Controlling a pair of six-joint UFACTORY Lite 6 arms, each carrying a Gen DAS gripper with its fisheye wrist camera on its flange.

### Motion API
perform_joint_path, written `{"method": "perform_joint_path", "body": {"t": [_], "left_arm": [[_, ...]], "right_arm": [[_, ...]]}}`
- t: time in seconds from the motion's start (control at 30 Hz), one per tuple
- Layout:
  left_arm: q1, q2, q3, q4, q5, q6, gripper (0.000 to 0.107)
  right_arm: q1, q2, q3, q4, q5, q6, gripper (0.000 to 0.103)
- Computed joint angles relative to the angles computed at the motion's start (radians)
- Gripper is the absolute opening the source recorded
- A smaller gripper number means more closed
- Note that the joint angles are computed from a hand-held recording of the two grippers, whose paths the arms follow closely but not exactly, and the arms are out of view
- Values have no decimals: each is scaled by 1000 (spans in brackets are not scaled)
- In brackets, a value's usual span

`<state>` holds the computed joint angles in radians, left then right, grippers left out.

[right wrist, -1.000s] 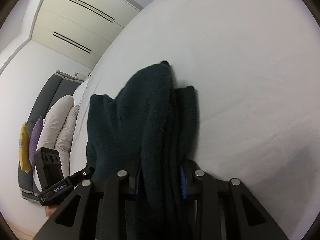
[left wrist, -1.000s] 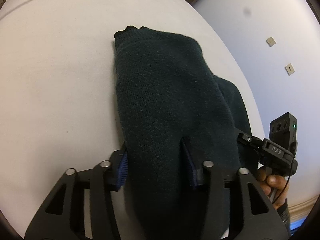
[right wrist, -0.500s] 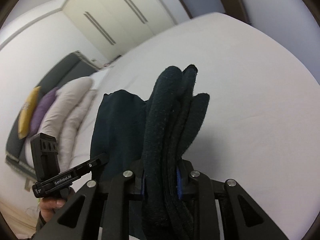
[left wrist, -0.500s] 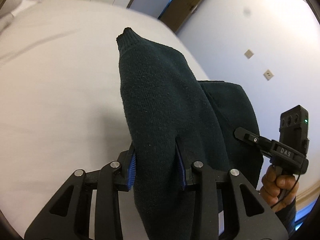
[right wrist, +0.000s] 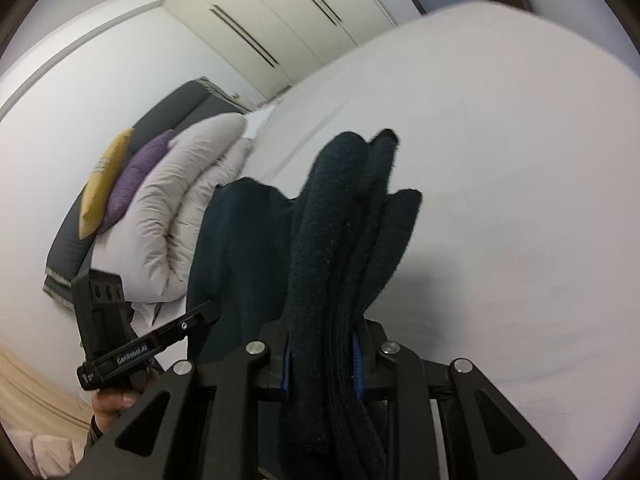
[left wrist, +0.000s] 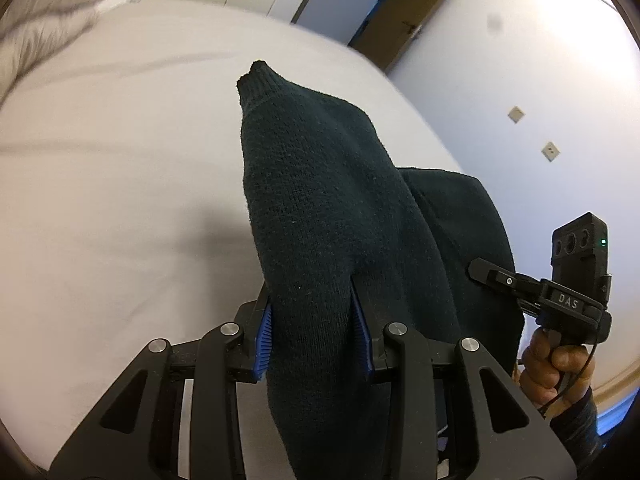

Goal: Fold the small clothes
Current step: 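Release the bundle and pull both tools back from the sweater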

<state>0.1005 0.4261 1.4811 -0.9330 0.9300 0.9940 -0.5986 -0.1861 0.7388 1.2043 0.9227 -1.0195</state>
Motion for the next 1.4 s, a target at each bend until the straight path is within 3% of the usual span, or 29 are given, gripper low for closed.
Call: {"method": "perform_joint_path", "body": {"t": [0.1, 0.17, 0.2, 0.27, 0.33, 0.47, 0.53, 0.6, 0.67, 0.73, 0.87, 0.93, 1.0, 1.1, 1.17, 1.23, 1.33, 1.37, 1.4], "left_arm": [[-55, 111, 16, 10, -74, -21, 33], [-69, 157, -2, -8, -138, -2, 42], [-66, 169, -3, -25, -142, 6, 46], [-96, 185, 10, -40, -179, -38, 69], [-62, 206, 25, -44, -194, 22, 75], [-52, 148, -31, -53, -221, 40, 75], [-65, 45, -125, -61, -312, 65, 75], [-64, -90, -253, -118, -414, 148, 75], [-65, -175, -298, -184, -420, 212, 75], [-97, -229, -302, -135, -432, 200, 75], [-224, -262, -357, -55, -527, 156, 75], [-260, -168, -335, 34, -572, 88, 75], [-263, -105, -343, -14, -591, 142, 75], [-221, -66, -353, -160, -559, 240, 82], [-228, -41, -331, -156, -560, 227, 83], [-238, -71, -352, -145, -580, 220, 83], [-261, -143, -406, -174, -628, 211, 82], [-271, -207, -459, -228, -668, 260, 82], [-284, -297, -528, -318, -711, 351, 82]], "right_arm": [[22, 139, -38, 71, -62, -83, 24], [50, 231, -52, 132, -136, -139, 26], [41, 279, -69, 183, -148, -195, 33], [-74, 371, -110, 263, -47, -336, 35], [-133, 397, -125, 271, 21, -378, 37], [-222, 255, -188, 184, -11, -318, 52], [-256, 166, -200, 141, -28, -255, 52], [-369, 97, -194, 72, 65, -234, 52], [-402, 78, -158, 48, 165, -219, 52], [-324, 89, -110, 78, 240, -220, 52], [-156, 189, -49, 157, 227, -239, 52], [-94, 256, -55, 184, 182, -242, 52], [-18, 334, -59, 192, 86, -252, 46], [-56, 334, -146, 284, 122, -390, 39], [-148, 300, -201, 252, 179, -422, 39], [-187, 204, -258, 214, 169, -444, 39], [-286, -64, -383, 113, 170, -404, 52], [-351, -168, -416, 54, 198, -386, 61], [-391, -273, -444, 17, 207, -350, 62]]}}
